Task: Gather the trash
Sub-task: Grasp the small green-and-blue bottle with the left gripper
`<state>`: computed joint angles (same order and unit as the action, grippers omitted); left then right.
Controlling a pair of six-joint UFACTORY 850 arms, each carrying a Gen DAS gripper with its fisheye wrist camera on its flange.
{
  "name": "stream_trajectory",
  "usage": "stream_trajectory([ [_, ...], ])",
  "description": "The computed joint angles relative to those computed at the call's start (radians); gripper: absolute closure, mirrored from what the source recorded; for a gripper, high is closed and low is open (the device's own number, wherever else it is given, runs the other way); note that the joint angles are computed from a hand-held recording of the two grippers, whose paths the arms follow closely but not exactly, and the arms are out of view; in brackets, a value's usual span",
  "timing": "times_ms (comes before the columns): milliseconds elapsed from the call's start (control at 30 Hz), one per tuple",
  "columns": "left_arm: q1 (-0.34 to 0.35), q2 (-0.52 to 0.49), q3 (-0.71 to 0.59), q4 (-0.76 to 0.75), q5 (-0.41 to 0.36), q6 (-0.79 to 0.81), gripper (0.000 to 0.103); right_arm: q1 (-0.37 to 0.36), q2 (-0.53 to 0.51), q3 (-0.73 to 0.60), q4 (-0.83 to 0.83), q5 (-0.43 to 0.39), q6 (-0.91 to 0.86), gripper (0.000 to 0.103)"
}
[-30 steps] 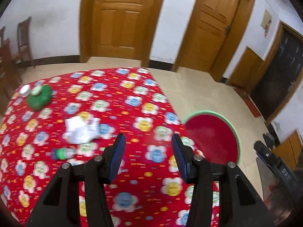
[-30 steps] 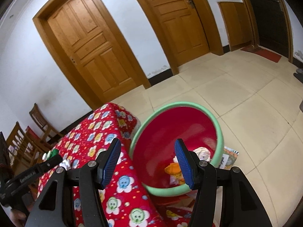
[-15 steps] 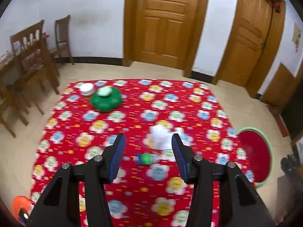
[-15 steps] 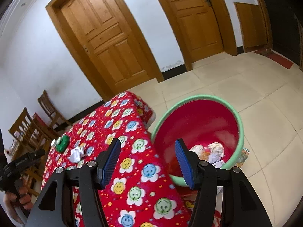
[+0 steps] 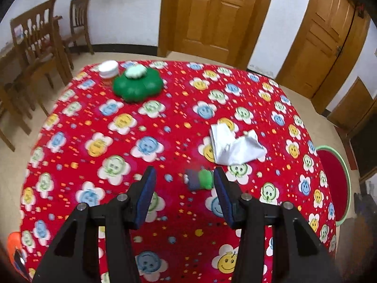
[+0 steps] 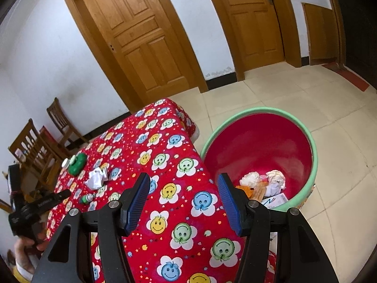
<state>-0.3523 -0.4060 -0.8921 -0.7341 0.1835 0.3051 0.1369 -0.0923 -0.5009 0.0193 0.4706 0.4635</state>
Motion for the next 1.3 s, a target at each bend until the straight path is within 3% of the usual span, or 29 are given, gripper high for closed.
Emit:
stream_trajectory([
  [133, 0.005, -0.042, -0.02, 0.284, -0.025, -0.276, 0.053, 0.019, -0.013, -0.015, 0.063, -0.024, -0.054, 0.042],
  [333, 0.008, -0.081, -0.038, 0.426, -0.02, -0.422, 0.051, 0.034, -0.042, -0.042, 0.094, -0.036, -0.082, 0.042],
  [533, 0.004, -0.095, -0.045, 0.483, -0.006, -0.479, 0.051, 0.051, -0.073, -0.081, 0.075, -0.055, -0.094, 0.042],
  [833, -0.009, -0.101, -0.038, 0.416, 0.042, -0.388, 0.056, 0.078, -0.124, -0.14, 0.035, -0.077, -0.088, 0.042],
  [1033, 0.012, -0.078, -0.014, 0.62, 0.057, -0.598, 0.056, 0.096, -0.164, -0.191, -0.026, -0.094, -0.042, 0.042],
  [1133, 0.027, -0.052, 0.001, 0.567, 0.064, -0.554, 0.056, 0.11, -0.183, -0.219, -0.054, -0.104, -0.026, 0.042],
  [1300, 0.054, -0.013, 0.015, 0.302, 0.083, -0.285, 0.056, 0.135, -0.217, -0.272, -0.127, -0.122, 0.021, 0.042],
])
